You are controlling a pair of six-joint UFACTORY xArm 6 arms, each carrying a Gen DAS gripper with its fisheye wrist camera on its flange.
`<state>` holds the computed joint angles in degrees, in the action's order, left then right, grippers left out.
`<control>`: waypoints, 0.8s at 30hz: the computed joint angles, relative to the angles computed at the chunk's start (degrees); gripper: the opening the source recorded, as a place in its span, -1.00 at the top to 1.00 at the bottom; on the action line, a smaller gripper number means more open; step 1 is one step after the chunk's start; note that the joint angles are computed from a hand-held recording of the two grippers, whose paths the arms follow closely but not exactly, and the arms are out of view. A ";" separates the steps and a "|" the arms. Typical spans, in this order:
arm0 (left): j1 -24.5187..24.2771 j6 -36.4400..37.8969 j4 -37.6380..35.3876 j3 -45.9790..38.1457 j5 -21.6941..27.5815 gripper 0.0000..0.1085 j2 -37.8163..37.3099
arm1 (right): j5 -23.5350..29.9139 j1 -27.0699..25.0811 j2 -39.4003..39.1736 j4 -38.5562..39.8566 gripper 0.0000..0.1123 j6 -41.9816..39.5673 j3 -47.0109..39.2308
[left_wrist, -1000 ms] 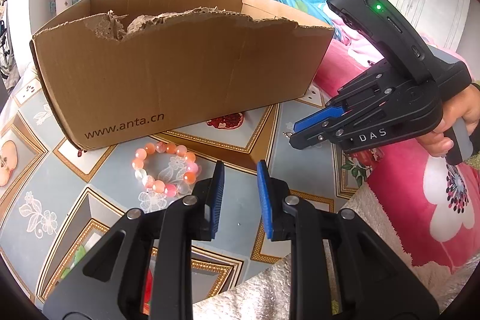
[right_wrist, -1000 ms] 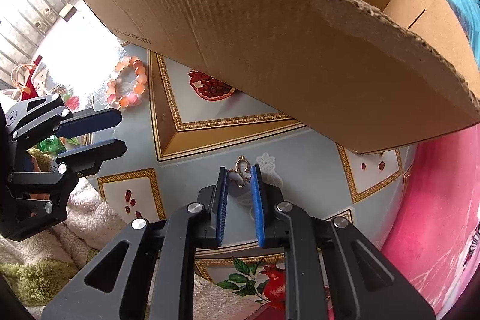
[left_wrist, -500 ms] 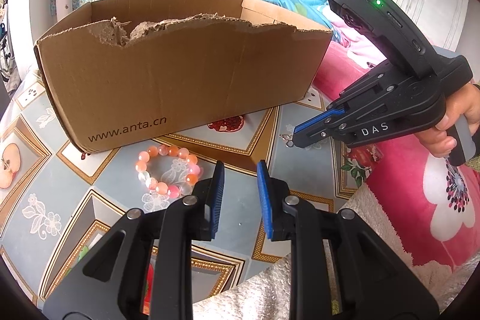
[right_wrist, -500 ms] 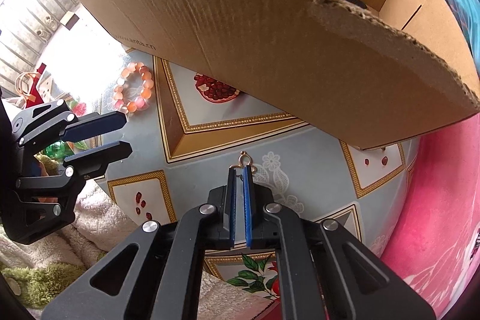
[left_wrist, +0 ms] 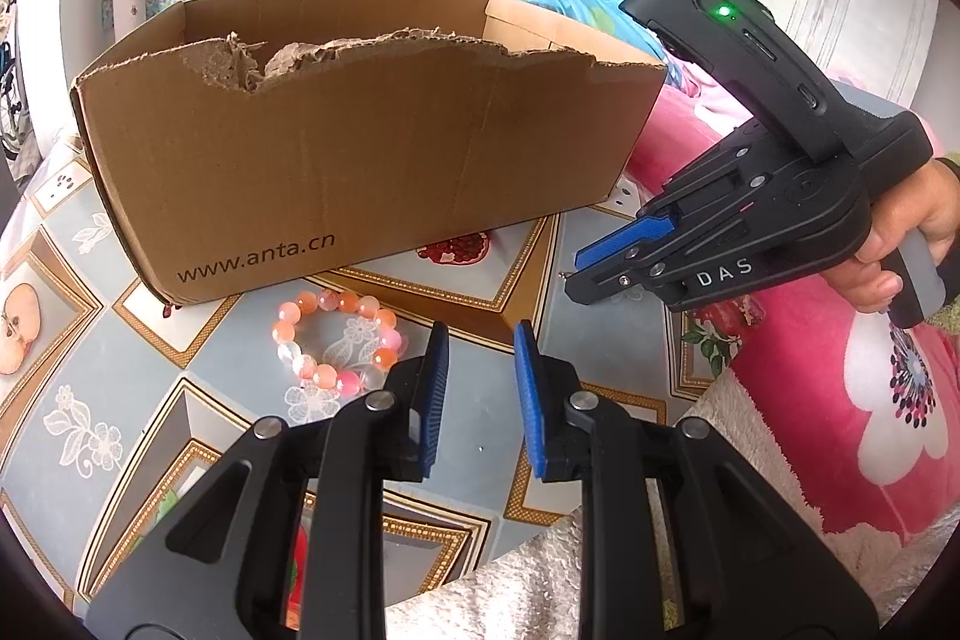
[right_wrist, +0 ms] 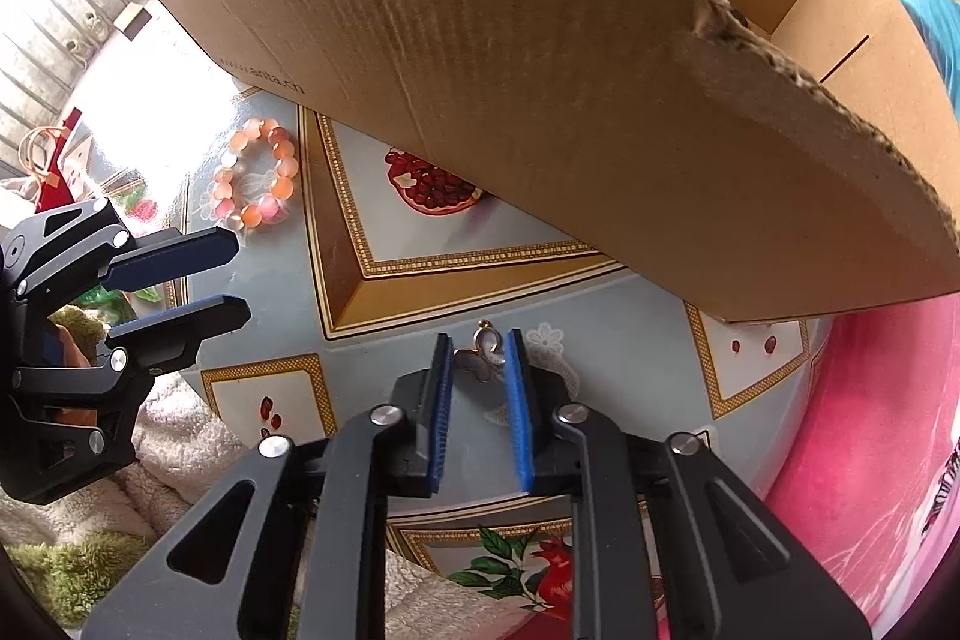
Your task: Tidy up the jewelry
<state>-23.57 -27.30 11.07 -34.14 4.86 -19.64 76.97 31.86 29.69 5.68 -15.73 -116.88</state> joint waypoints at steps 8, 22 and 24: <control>0.25 -0.39 0.28 0.73 0.11 0.61 -0.94 | 2.93 -0.35 3.00 -0.09 0.72 -0.46 -5.38; 0.21 -0.18 0.00 0.71 0.48 0.61 -1.09 | 3.65 -1.39 2.54 1.40 0.77 0.81 -5.68; 0.07 0.37 -0.57 0.58 0.49 0.61 -0.94 | 3.26 -1.80 1.93 1.56 0.60 1.55 -4.86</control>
